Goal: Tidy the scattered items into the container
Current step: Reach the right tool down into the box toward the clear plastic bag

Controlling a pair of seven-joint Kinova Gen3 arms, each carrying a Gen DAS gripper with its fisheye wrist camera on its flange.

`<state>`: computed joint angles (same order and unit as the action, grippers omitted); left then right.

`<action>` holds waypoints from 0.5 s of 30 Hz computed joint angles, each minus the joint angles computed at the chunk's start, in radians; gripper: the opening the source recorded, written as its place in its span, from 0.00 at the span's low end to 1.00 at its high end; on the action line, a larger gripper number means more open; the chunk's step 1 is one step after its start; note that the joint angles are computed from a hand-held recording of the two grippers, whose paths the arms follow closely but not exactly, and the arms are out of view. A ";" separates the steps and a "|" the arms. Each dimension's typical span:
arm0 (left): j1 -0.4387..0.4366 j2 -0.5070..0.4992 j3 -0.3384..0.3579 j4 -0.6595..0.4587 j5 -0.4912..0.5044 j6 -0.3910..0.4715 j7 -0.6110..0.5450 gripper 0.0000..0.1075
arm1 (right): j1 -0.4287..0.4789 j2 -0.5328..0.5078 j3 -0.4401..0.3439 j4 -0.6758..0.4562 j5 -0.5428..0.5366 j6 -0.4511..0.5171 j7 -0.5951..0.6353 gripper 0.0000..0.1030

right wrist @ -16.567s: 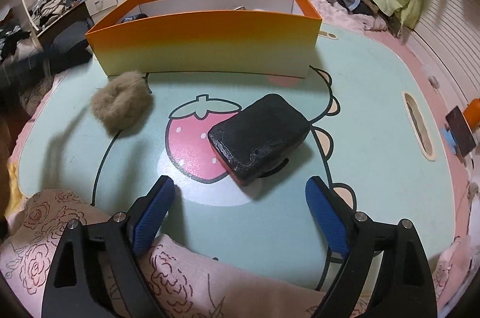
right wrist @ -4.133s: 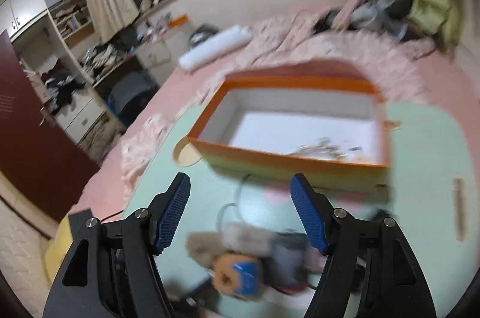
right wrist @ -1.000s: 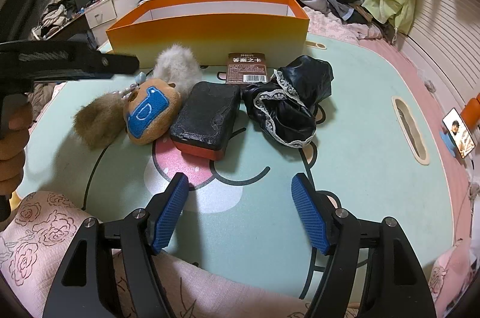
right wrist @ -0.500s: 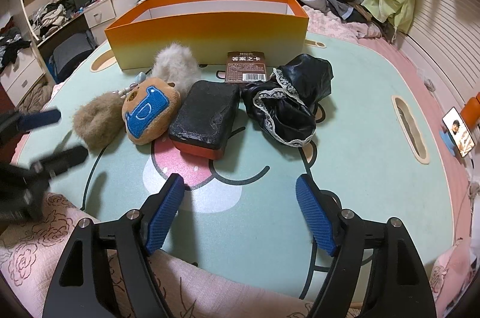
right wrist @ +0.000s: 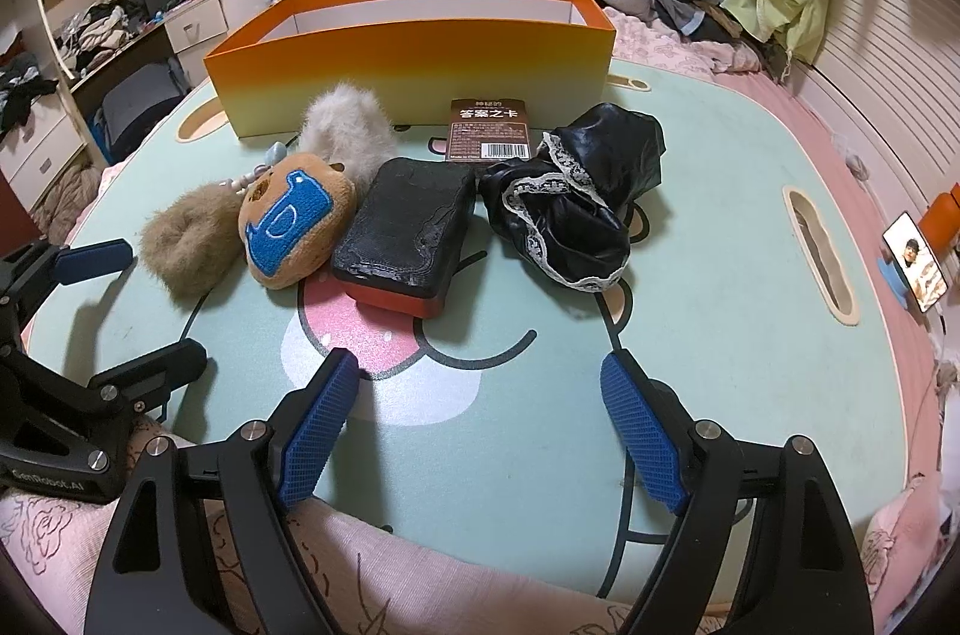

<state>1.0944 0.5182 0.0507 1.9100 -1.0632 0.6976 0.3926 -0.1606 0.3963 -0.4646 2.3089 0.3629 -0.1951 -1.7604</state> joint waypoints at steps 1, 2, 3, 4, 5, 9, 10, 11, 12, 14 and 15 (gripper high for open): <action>0.000 0.000 0.000 0.001 -0.001 -0.001 0.001 0.96 | 0.009 0.002 -0.010 -0.001 -0.012 0.003 0.016 0.80; 0.000 0.000 0.000 0.001 -0.002 -0.001 0.003 0.96 | 0.026 0.005 -0.031 -0.003 -0.038 0.008 0.048 0.80; -0.001 0.000 0.000 0.001 -0.002 -0.001 0.002 0.96 | 0.048 0.009 -0.057 -0.005 -0.070 0.015 0.089 0.80; -0.001 0.000 0.001 -0.001 0.000 0.000 0.000 0.96 | 0.075 0.013 -0.088 -0.010 -0.101 0.029 0.130 0.80; -0.001 -0.001 0.001 -0.001 0.000 0.001 0.000 0.96 | 0.116 0.018 -0.135 -0.017 -0.126 0.049 0.170 0.79; -0.001 0.000 0.002 -0.002 0.002 0.002 -0.001 0.96 | 0.288 0.000 -0.320 -0.036 -0.144 0.095 0.236 0.63; -0.001 0.000 0.002 -0.002 0.002 0.002 -0.001 0.96 | 0.327 -0.008 -0.366 -0.049 -0.123 0.112 0.212 0.61; -0.001 0.000 0.002 -0.003 0.002 0.003 -0.002 0.96 | 0.361 -0.020 -0.413 -0.075 -0.116 0.146 0.199 0.61; -0.001 0.001 0.002 -0.004 0.003 0.003 -0.002 0.96 | 0.396 -0.025 -0.459 -0.107 -0.123 0.187 0.202 0.59; -0.001 0.001 0.002 -0.005 0.005 0.004 -0.004 0.96 | 0.466 -0.019 -0.552 -0.179 -0.159 0.268 0.250 0.55; -0.001 0.001 0.002 -0.005 0.005 0.004 -0.004 0.96 | 0.493 -0.004 -0.591 -0.217 -0.166 0.309 0.269 0.53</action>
<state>1.0936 0.5188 0.0527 1.9053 -1.0582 0.7012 0.3887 0.3327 0.3919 -1.0559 2.0917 0.1965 0.1136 -1.4919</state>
